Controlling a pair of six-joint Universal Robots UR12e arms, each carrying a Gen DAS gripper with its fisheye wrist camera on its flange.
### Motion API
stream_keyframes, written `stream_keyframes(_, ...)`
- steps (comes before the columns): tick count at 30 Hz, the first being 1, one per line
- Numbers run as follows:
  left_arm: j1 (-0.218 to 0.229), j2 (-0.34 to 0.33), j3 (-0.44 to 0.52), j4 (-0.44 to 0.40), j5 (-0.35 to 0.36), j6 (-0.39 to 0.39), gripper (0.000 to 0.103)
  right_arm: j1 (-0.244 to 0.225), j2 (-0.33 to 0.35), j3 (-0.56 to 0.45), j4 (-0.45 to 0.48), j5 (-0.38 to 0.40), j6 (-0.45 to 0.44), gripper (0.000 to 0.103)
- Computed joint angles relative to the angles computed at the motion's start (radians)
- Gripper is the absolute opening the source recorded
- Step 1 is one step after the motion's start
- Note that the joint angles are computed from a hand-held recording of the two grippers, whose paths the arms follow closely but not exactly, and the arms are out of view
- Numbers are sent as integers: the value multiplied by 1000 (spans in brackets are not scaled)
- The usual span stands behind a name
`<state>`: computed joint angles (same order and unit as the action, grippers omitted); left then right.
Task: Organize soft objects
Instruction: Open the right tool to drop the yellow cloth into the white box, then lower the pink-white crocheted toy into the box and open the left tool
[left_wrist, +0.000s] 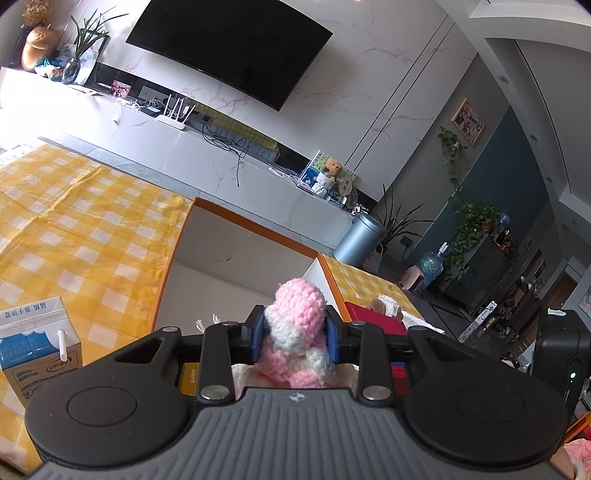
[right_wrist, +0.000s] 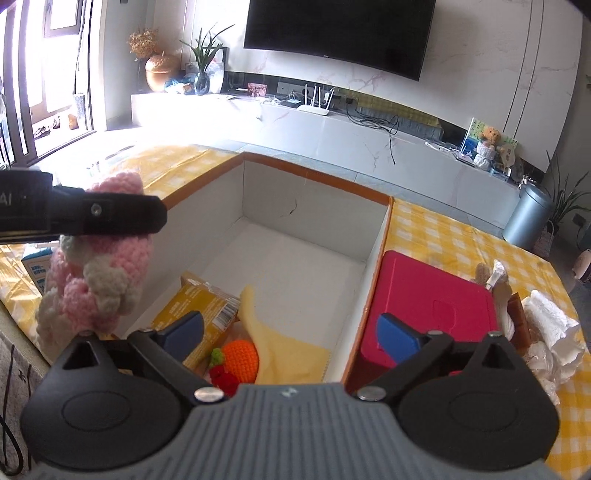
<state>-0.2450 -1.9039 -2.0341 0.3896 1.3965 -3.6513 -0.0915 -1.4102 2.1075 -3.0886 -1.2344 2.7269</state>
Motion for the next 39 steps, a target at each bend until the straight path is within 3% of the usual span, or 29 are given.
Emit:
stream_keyframes(5, -7, -3, 14, -30, -13, 28, 37, -63, -4, 2, -30, 120, 127, 100)
stream_keyframes(10, -25, -18, 38, -67, 1, 48, 37, -118, 2, 12, -108, 168, 261, 100)
stream_keyframes(12, -25, -25, 49, -88, -12, 39, 37, -141, 13, 16, -162, 190, 372, 100)
stream_keyframes(15, -22, -41, 69, -112, -58, 18, 37, -177, 27, 11, -168, 261, 517, 100)
stream_keyframes(18, -17, -58, 88, -125, -112, -16, 37, -189, 34, 5, -159, 287, 536, 100)
stream_keyframes(24, -15, -89, 131, -199, -142, -142, 37, -188, 41, -3, -114, 277, 557, 100)
stream_keyframes(29, -43, -106, 152, -190, -12, -127, 37, -195, 41, 2, -112, 283, 555, 100)
stream_keyframes(33, -44, -121, 155, -172, -69, -132, 37, -196, 42, 11, -126, 302, 546, 100)
stream_keyframes(35, -61, -126, 159, -188, -16, -108, 38, -191, 41, 10, -120, 291, 533, 100)
stream_keyframes(37, -86, -133, 165, -195, 75, -61, 50, -189, 40, 7, -109, 281, 518, 100)
stream_keyframes(39, -111, -126, 171, -237, 145, 16, 55, -186, 38, 7, -103, 269, 511, 100)
